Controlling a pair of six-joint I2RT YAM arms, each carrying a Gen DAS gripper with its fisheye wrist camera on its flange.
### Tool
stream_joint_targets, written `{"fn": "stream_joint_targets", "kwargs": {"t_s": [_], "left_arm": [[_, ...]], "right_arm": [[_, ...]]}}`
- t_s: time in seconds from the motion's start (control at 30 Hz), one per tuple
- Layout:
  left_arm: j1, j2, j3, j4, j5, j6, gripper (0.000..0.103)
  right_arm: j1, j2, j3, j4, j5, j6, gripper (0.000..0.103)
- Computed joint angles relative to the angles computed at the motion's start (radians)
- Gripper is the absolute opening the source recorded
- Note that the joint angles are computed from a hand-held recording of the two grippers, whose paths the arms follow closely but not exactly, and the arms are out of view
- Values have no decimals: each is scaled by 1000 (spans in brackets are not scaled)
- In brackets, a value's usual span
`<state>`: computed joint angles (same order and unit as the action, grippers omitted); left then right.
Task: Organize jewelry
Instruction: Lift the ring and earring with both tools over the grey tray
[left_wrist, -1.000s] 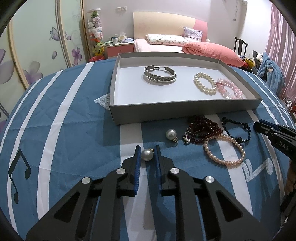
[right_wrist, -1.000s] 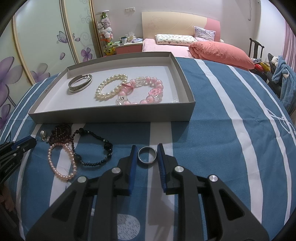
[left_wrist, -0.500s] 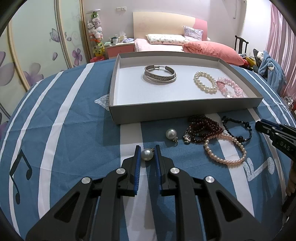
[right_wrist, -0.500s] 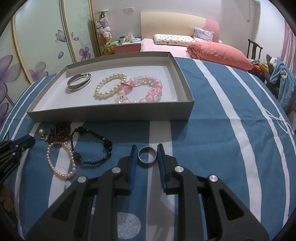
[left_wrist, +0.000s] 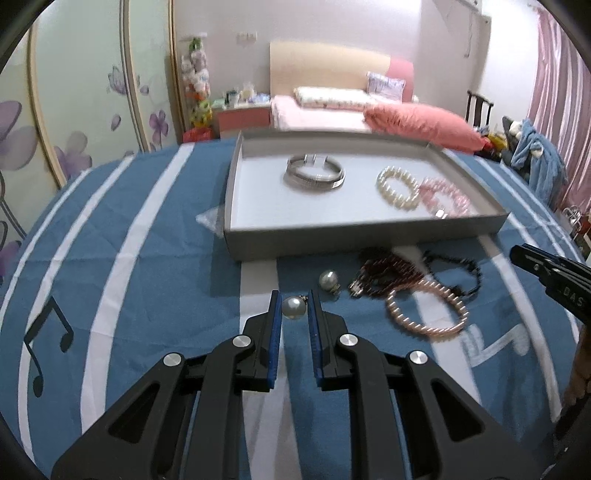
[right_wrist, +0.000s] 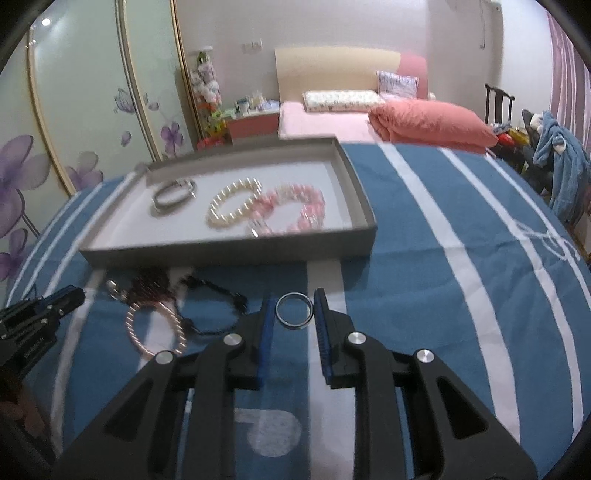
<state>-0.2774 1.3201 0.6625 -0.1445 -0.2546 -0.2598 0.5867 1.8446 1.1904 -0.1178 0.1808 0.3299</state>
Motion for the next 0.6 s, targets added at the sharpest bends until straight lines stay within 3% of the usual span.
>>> {"fn": "stream_joint_targets", "kwargs": {"t_s": [0.4, 0.6], "left_arm": [[-157, -155, -60, 170, -228, 39, 15], [-170, -150, -55, 232, -264, 47, 15]], "right_arm": [[124, -169, -155, 321, 201, -75, 22], [163, -194, -200, 471, 295, -144, 22]]}}
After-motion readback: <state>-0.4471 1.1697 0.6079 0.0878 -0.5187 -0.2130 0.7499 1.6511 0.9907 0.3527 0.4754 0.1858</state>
